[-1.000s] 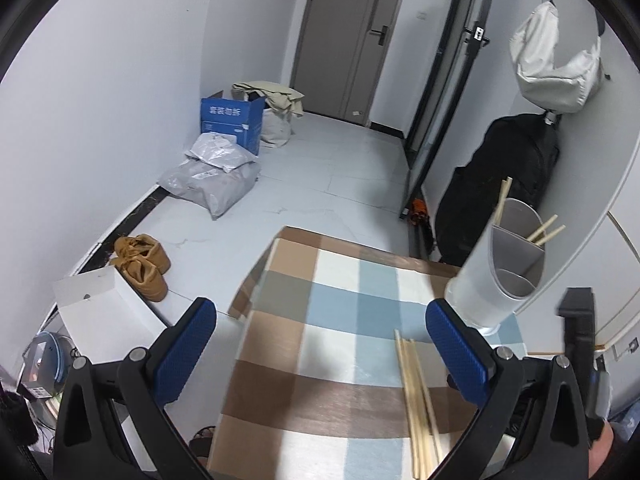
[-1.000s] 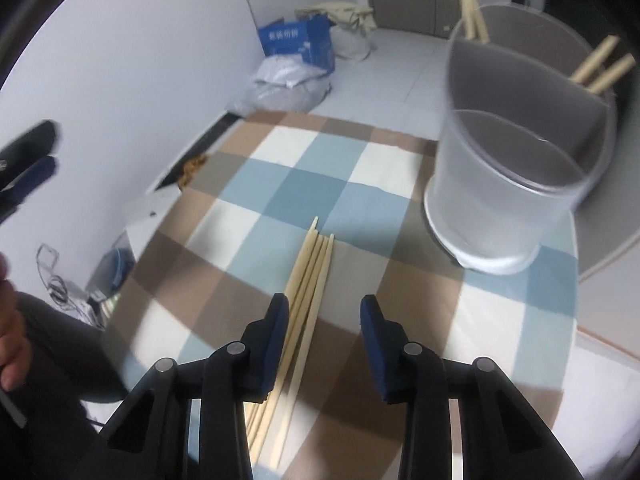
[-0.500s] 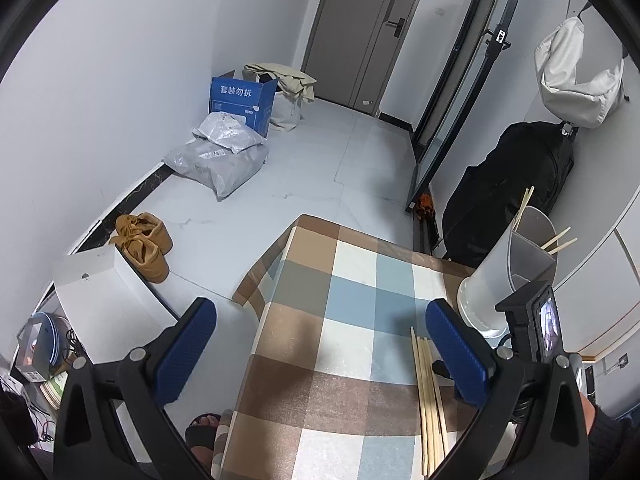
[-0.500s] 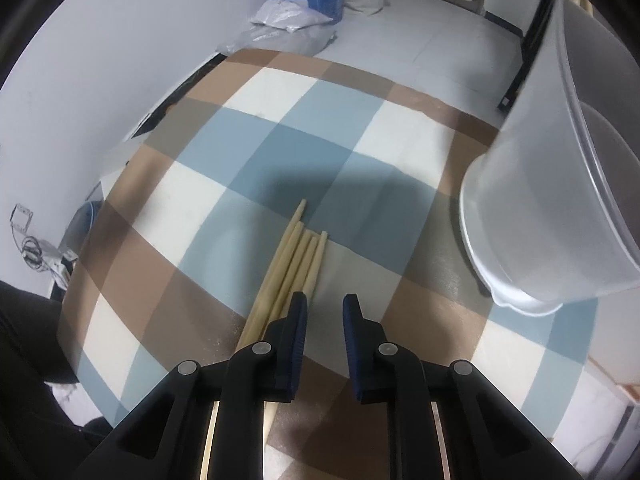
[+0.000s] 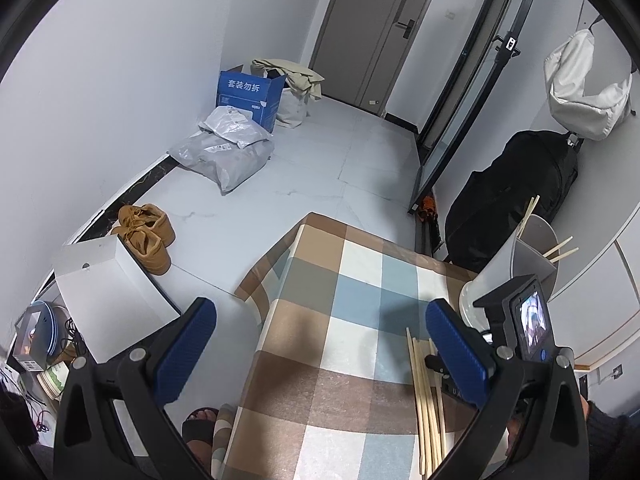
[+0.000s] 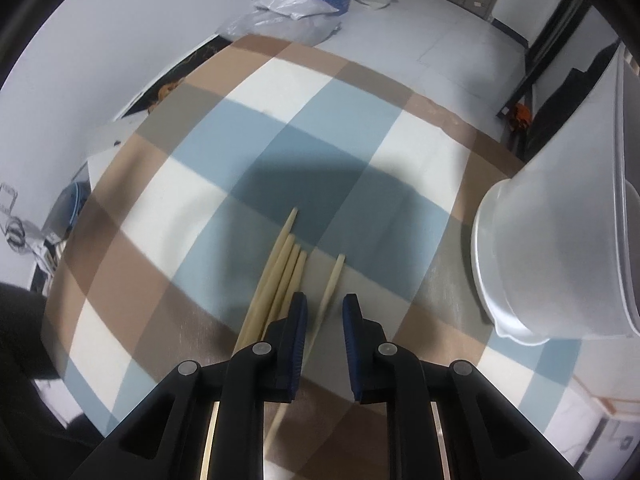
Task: Organize utensils
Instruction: 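Grasp one chopstick with the right tool while the left tool approaches the bundle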
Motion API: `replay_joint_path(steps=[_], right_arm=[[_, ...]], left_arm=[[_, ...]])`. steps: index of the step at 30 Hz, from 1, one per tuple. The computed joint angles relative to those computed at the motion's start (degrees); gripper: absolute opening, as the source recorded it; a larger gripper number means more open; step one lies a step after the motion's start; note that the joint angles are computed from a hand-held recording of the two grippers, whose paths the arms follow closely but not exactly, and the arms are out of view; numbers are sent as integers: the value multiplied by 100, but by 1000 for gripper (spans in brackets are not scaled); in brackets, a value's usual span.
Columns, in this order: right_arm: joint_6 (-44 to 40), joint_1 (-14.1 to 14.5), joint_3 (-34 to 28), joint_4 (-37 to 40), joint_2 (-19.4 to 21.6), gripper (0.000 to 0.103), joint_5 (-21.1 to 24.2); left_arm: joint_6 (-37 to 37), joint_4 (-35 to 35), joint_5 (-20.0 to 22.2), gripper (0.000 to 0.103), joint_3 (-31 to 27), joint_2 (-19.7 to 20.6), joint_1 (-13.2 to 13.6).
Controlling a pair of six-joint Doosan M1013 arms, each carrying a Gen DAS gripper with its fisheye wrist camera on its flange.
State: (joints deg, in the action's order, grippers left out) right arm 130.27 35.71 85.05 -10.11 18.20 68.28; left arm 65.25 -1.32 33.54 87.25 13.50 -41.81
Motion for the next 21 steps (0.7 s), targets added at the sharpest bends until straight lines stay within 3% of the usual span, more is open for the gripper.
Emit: replay_joint_path(steps=[3, 5, 9, 14, 18, 21], right_arm=[[154, -27, -6, -57, 24, 16, -100], [222, -9, 3, -105, 25, 6, -197], [472, 12, 129, -197, -62, 3, -474], [1254, 112, 573, -667, -561, 3, -1084], [2045, 181, 1004, -1115, -1105, 3, -1592], [2761, 185, 1330, -1343, -1480, 3, -1978]], left_arm=[[-50, 95, 27, 102, -7, 14, -7], [-96, 174, 94, 102, -26, 35, -16], [-148, 209, 252, 102, -73, 92, -19], [-100, 263, 622, 102, -181, 208, -77], [686, -611, 1164, 102, -344, 413, -84], [811, -683, 1631, 102, -509, 587, -210]])
